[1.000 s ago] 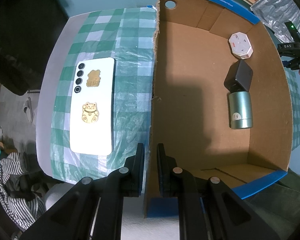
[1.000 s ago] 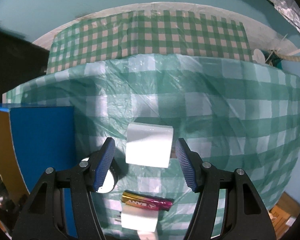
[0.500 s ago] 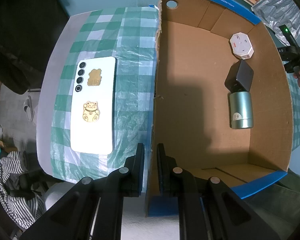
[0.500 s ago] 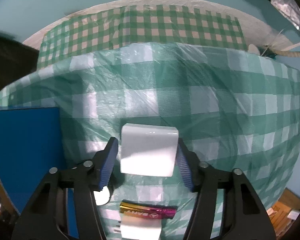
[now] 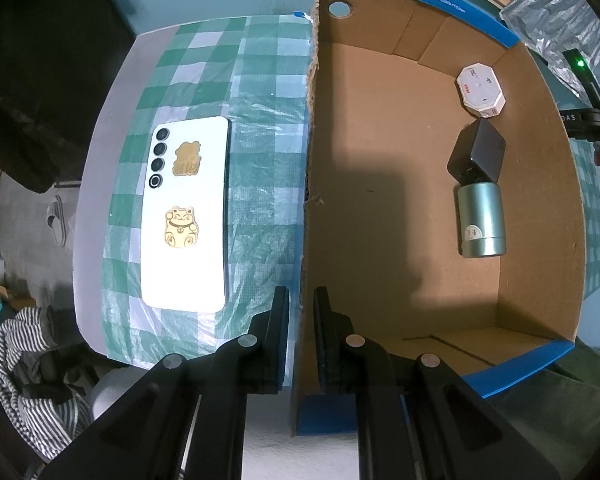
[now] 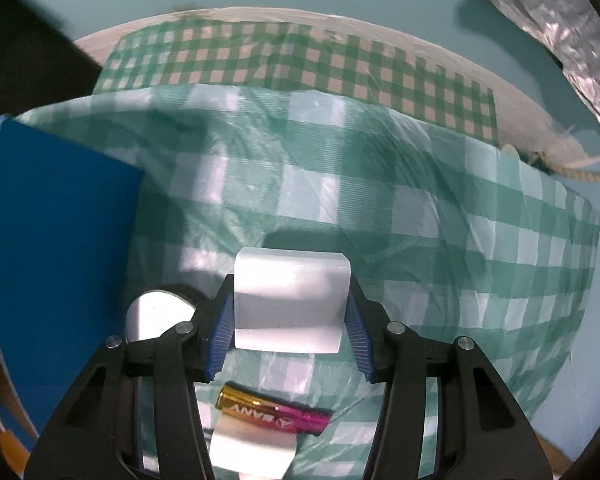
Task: Organize rigid objects
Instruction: 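Carry the white charger cube with the right gripper over the box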
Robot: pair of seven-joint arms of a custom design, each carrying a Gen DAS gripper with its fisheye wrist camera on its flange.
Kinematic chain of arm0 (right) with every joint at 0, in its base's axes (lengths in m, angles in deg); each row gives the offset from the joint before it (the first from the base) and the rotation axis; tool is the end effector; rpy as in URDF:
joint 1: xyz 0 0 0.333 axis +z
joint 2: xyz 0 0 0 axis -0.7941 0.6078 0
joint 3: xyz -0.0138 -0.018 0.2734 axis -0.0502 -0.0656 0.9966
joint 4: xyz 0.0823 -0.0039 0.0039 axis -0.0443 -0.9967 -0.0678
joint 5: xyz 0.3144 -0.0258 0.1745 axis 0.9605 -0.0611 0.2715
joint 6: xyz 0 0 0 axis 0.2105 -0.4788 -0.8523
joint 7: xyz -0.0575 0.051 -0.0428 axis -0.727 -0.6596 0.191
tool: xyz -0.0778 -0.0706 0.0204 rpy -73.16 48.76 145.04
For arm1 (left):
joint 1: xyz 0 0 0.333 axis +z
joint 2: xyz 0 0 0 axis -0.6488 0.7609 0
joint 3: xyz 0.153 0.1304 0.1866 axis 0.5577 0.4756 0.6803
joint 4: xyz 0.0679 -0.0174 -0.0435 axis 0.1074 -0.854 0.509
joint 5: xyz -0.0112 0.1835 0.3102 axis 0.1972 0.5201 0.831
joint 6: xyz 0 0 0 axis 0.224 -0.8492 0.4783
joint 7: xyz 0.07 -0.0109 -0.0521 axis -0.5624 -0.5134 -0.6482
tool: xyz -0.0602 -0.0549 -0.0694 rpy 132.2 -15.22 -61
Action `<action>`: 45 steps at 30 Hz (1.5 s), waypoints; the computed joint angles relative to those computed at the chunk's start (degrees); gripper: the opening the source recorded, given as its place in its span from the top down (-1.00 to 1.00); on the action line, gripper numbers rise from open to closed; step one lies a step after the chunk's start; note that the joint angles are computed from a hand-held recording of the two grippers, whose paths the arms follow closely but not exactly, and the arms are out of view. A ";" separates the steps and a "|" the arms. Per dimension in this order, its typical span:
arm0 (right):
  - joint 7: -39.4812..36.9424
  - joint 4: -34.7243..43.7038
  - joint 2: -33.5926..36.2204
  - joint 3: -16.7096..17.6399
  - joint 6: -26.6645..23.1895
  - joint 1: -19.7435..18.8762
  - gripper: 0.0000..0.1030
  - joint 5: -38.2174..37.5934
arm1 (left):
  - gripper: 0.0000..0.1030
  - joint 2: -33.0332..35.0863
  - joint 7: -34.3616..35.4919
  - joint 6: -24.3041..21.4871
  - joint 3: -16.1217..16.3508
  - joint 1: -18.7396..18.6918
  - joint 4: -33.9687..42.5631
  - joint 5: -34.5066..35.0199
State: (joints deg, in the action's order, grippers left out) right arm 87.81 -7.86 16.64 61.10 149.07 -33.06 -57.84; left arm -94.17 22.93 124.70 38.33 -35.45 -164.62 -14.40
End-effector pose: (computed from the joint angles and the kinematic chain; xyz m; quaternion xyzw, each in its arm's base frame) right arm 0.5281 0.2460 0.5187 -0.7498 0.6615 0.0141 0.0038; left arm 0.3124 -0.0198 0.5343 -0.6920 0.7193 -0.0570 0.0201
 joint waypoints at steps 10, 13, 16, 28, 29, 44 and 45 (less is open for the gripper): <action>-5.28 1.55 -1.89 0.51 -0.78 0.30 0.03 0.72 | 0.77 0.15 0.35 0.34 0.02 -0.15 0.13 0.08; -6.58 3.73 -1.75 0.69 -1.72 0.70 0.03 0.43 | 0.77 0.26 0.56 0.38 0.11 -0.21 0.18 -0.01; -7.37 5.99 -1.49 0.85 -2.52 1.08 0.03 0.65 | 0.77 0.26 0.71 0.44 0.11 -0.26 0.16 -0.10; -10.20 17.77 2.34 1.54 -6.25 3.08 0.03 1.47 | 0.77 0.41 0.83 0.88 0.04 -0.46 0.09 -0.52; -10.41 18.72 2.73 1.60 -6.54 3.17 0.03 1.89 | 0.77 0.41 0.80 0.90 0.01 -0.47 0.08 -0.54; -12.41 40.26 15.62 2.00 -14.11 8.06 0.02 2.27 | 0.77 0.06 0.86 0.89 -0.08 -0.58 -0.11 -0.43; -12.70 41.84 16.63 1.90 -14.76 8.47 0.02 2.19 | 0.77 0.05 0.83 0.89 -0.08 -0.58 -0.13 -0.45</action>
State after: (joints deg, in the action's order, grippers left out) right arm 75.12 33.97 33.27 63.00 134.31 -24.59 -55.65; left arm -94.12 23.76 125.59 38.25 -36.02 -164.75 -14.85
